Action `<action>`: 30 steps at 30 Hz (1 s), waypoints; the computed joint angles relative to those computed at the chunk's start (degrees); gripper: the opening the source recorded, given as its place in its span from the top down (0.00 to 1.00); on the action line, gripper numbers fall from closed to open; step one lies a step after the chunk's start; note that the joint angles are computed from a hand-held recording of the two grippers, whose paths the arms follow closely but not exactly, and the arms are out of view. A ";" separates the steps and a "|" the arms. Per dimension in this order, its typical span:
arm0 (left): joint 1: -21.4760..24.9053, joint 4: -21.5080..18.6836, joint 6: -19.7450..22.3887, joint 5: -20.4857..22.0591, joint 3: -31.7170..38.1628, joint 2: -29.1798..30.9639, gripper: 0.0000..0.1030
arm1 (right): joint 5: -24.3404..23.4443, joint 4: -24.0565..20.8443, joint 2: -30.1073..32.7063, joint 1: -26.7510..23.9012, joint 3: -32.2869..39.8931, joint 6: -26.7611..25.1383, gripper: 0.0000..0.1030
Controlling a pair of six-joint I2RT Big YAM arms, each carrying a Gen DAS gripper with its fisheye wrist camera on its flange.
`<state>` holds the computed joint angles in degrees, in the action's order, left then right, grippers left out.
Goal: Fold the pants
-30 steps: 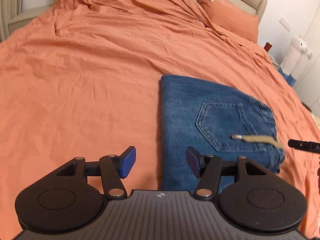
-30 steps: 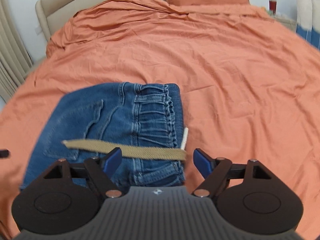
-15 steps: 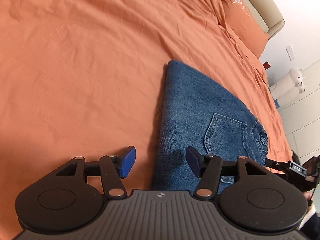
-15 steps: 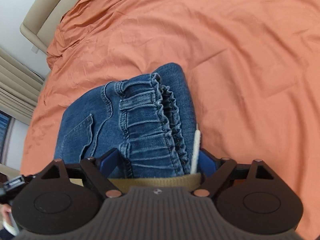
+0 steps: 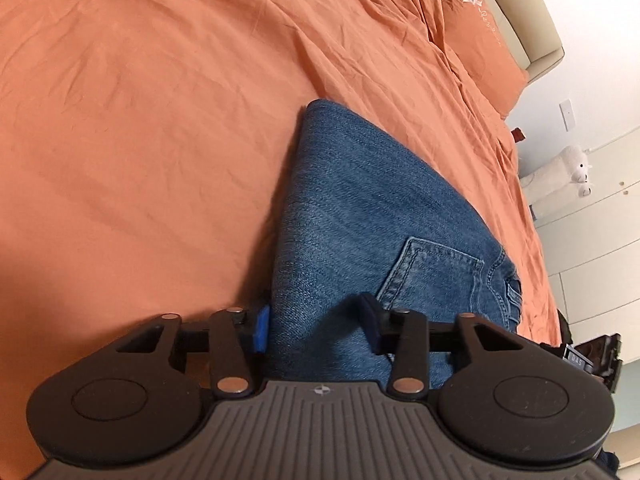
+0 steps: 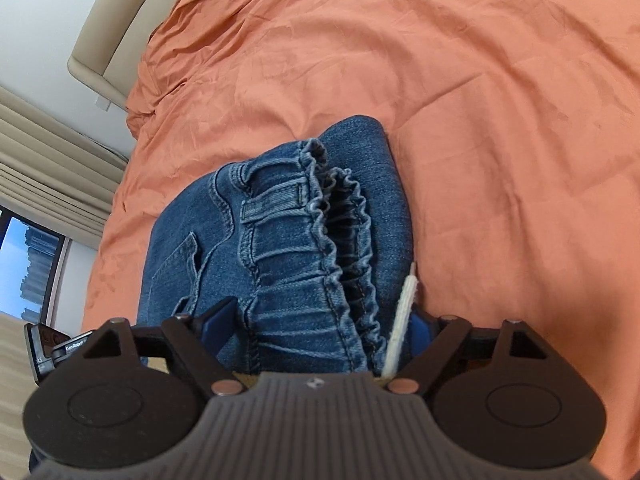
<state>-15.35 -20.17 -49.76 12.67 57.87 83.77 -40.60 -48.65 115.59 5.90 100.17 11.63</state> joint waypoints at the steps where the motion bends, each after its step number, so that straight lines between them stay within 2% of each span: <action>1: -0.17 -0.02 -0.10 -0.05 0.10 0.00 0.65 | -0.01 -0.02 -0.26 0.02 -0.17 -0.13 0.31; 2: -0.33 -0.05 -0.24 -0.18 0.24 0.03 0.70 | -0.11 -0.21 -0.63 -0.08 -0.38 -0.50 0.36; 3: -0.46 -0.34 -0.04 -0.46 0.33 -0.06 0.72 | 0.07 -0.56 -1.04 -0.11 -0.51 -1.14 0.41; 5: -0.72 -1.09 0.34 -1.22 0.82 0.05 0.78 | 0.94 -1.54 -1.61 0.11 -0.21 -2.61 0.45; 7: -0.75 -1.68 0.22 -1.50 1.10 0.10 0.78 | 1.13 -2.65 -1.69 0.14 0.49 -3.37 0.45; 9: -0.52 -2.03 -0.24 -1.31 1.21 0.13 0.79 | 0.37 -4.74 -1.02 -0.29 2.02 -2.91 0.37; 12: -0.37 -2.66 0.00 -1.05 1.52 0.33 0.80 | -3.39 -6.74 0.09 -1.92 3.57 1.44 0.33; 17: -0.30 -3.01 0.11 -0.68 2.13 0.94 0.80 | -7.67 -5.12 0.09 -4.27 2.18 7.13 0.24; 21: 0.21 -2.42 -0.58 0.46 1.71 0.93 0.79 | -7.80 -4.83 1.35 -4.32 2.42 7.89 0.24; 23: 0.51 -1.78 -1.31 1.15 1.27 0.87 0.79 | -9.67 -4.17 2.72 -3.81 3.20 8.18 0.28; 25: 0.65 -1.66 -1.42 1.49 1.19 0.93 0.79 | -9.15 -2.67 3.57 -3.03 3.74 8.77 0.31; 27: 0.75 -1.93 -1.39 1.55 1.35 1.05 0.79 | -8.73 -0.41 4.12 -2.42 3.93 10.21 0.41; 28: 0.81 -1.99 -1.49 1.65 1.36 1.03 0.79 | -8.89 0.42 4.21 -2.34 3.96 10.67 0.43; 30: 0.84 -1.99 -1.09 1.71 1.37 0.98 0.81 | -9.15 0.13 4.07 -2.50 4.14 9.11 0.54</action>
<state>-14.52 -22.16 -50.85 14.38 59.23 84.75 -49.75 -48.52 119.67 3.40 104.31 20.74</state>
